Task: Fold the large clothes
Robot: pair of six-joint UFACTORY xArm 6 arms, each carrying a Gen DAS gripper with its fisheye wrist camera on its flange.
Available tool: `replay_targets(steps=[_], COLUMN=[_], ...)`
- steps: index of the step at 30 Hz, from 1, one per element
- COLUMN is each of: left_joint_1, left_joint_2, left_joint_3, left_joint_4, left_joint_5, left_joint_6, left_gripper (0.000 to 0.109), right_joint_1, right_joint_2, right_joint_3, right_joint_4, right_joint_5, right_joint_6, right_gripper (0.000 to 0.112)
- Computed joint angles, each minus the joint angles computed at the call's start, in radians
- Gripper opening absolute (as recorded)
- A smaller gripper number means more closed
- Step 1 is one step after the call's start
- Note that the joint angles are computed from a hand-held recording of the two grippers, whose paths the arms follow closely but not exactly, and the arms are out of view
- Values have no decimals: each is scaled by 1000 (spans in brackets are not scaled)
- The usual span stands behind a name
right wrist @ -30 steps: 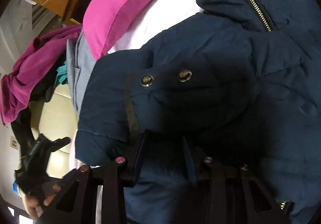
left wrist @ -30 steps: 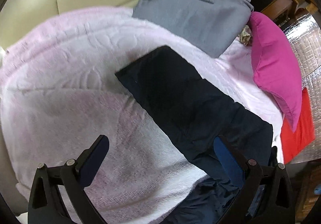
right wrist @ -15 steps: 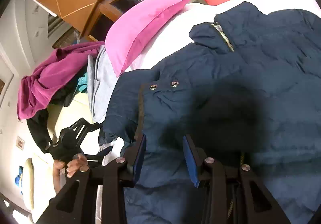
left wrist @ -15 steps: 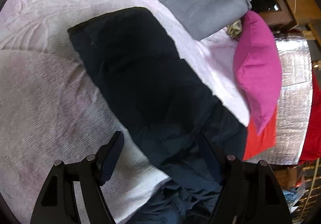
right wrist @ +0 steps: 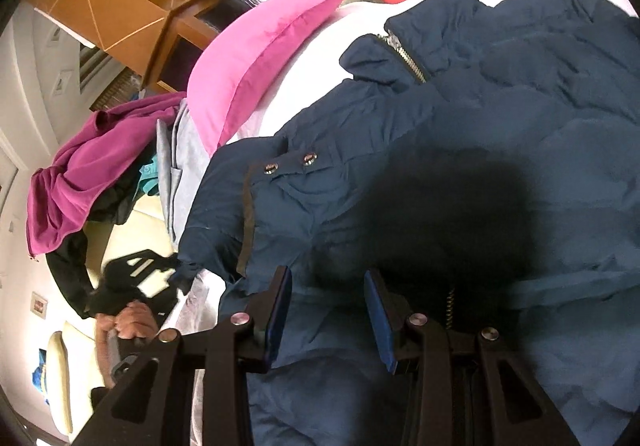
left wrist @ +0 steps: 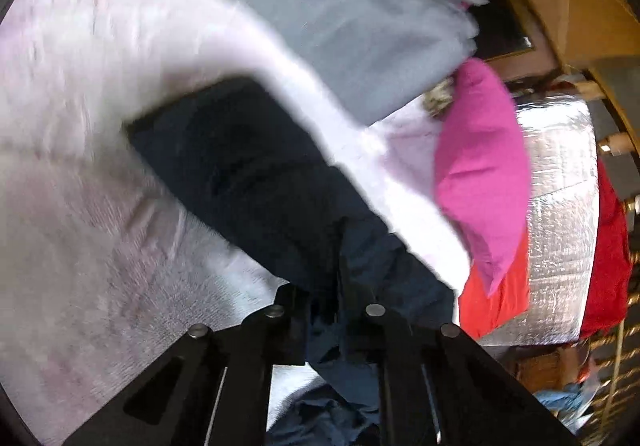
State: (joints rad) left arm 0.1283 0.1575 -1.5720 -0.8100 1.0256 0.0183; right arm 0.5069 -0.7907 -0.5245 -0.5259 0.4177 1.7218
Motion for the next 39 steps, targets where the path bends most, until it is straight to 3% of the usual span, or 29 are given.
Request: replay_targets(steps=[9, 14, 20, 24, 27, 28, 29, 30, 31, 32, 34, 37, 39], left_joint_1=[15, -49, -230, -325, -381, -383, -388, -395, -396, -388, -358, -270, -212], left_joint_2=[-274, -345, -414, -419, -397, -382, -357, -320, -284, -270, -251, -196, -183], left_joint_3=[75, 121, 237, 298, 322, 312, 287, 249, 211, 197, 160, 40, -14], left_joint_4=[-82, -96, 25, 68, 146, 156, 172, 210, 258, 283, 297, 224, 191], left_joint_5=[-234, -236, -228, -110, -18, 33, 97, 180, 268, 322, 380, 514, 542], left_joint_6=[291, 404, 461, 474, 449, 449, 445, 429, 412, 412, 424, 497, 538], left_gripper=[8, 8, 8, 8, 10, 17, 43, 60, 77, 77, 77, 77, 77], right_joint_1=[75, 136, 345, 593, 756, 786, 821, 839, 844, 844, 842, 704, 561], right_joint_2=[-187, -309, -491, -612, -650, -652, -646, -637, -629, -619, -598, -548, -497], right_joint_3=[40, 64, 91, 110, 108, 105, 96, 86, 77, 70, 53, 27, 4], right_joint_4=[-111, -159, -290, -400, -454, -462, -468, -466, -460, -455, -455, -397, -332], right_joint_5=[198, 343, 671, 965, 1133, 1164, 1201, 1224, 1235, 1237, 1231, 1107, 970], right_joint_6=[131, 191, 356, 525, 614, 629, 642, 647, 647, 646, 628, 515, 387], right_gripper=[41, 41, 41, 41, 41, 41, 42, 48, 53, 62, 63, 63, 64])
